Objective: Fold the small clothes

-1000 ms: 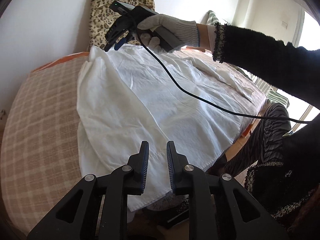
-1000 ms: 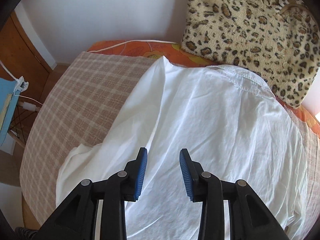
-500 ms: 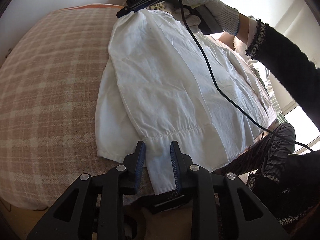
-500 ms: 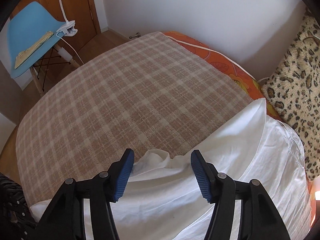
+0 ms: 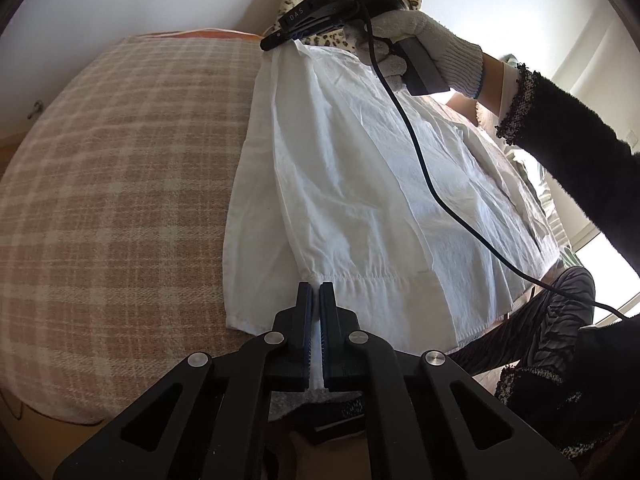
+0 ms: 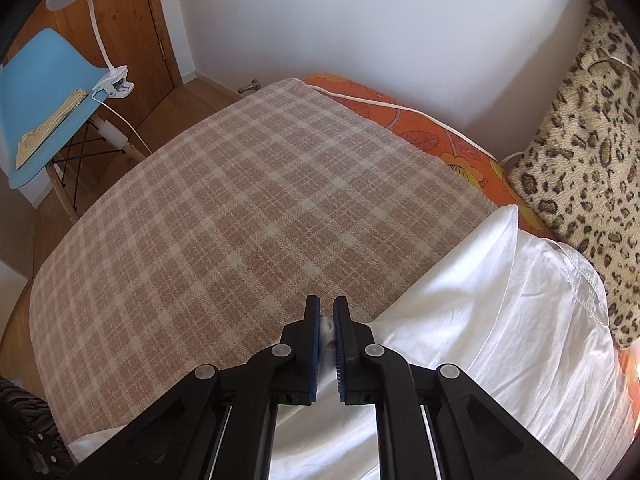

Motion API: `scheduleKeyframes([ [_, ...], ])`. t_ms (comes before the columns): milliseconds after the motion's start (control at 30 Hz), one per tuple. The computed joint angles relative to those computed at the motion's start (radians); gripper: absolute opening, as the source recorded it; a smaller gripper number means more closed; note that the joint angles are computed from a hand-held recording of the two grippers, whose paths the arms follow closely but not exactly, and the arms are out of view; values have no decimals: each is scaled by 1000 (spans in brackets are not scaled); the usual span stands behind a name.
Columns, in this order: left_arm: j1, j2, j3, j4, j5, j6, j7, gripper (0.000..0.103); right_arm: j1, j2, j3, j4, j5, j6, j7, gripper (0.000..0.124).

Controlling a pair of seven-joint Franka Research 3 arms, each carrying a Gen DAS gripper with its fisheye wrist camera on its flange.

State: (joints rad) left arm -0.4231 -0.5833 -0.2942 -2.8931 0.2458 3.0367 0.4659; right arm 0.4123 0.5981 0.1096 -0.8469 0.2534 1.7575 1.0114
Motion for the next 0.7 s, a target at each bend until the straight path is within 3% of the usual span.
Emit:
scheduleKeyframes([
  [133, 75, -59, -75, 7, 44, -93, -47, 2, 5, 64, -5, 100, 6, -25, 76, 4],
  [233, 39, -28, -32, 12, 31, -112, -43, 3, 26, 86, -15, 115, -24, -22, 101, 6],
  [300, 54, -39, -51, 26, 41, -171, -62, 7, 39, 93, -25, 127, -51, -26, 114, 18],
  [333, 64, -55, -58, 19, 51, -166, -77, 13, 29, 78, -20, 106, -40, -10, 114, 30],
  [367, 76, -68, -65, 9, 56, -156, -98, 24, 7, 64, -7, 92, -10, 1, 112, 32],
  [433, 65, -64, -31, -10, 40, -118, -116, 35, -46, 28, 11, 52, 63, 30, 129, 33],
  [567, 5, 3, 45, 12, -11, -141, -67, 35, -110, -23, 16, -8, 126, 35, 111, 35],
  [700, 33, 37, 5, 40, 9, -142, -57, 37, -121, -92, 9, -146, 121, 19, 31, 34],
])
